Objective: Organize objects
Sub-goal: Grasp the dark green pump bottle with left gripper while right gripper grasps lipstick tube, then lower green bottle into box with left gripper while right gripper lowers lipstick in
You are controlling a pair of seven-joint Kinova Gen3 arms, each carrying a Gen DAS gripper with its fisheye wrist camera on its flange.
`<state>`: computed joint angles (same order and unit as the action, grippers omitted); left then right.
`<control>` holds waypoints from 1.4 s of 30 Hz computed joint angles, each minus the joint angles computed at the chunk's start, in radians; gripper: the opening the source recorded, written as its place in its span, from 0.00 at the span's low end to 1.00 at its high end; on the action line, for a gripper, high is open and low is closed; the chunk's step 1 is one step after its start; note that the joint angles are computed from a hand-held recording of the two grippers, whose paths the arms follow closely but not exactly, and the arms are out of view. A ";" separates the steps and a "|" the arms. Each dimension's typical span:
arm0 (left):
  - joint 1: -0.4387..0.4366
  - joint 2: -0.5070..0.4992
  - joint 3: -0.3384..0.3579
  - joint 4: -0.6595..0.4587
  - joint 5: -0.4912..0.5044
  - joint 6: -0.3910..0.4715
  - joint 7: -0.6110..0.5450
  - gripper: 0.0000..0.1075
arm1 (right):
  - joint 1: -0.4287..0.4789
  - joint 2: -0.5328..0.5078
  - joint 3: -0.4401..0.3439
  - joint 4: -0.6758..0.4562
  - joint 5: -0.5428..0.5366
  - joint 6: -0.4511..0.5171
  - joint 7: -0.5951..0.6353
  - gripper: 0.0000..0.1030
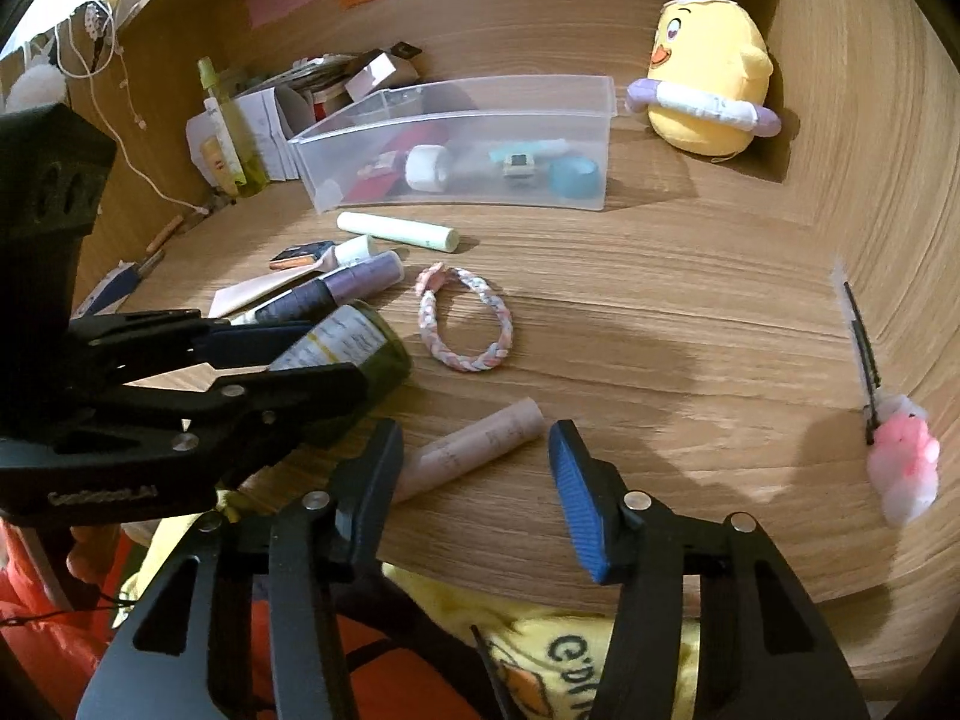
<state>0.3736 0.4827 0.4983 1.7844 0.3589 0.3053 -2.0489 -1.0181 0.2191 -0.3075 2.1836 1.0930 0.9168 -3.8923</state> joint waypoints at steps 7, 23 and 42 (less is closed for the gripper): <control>-0.004 0.020 0.005 -0.003 0.004 -0.019 0.003 0.39 | 0.018 0.006 0.011 -0.009 -0.064 0.012 0.068 0.20; -0.125 -0.010 0.127 -0.015 -0.008 -0.111 0.016 0.38 | 0.026 -0.019 0.018 -0.032 0.065 0.136 0.039 0.13; -0.060 0.025 -0.028 -0.254 -0.056 -0.048 0.129 0.38 | 0.254 -0.056 0.071 -0.123 0.233 -0.014 0.222 0.13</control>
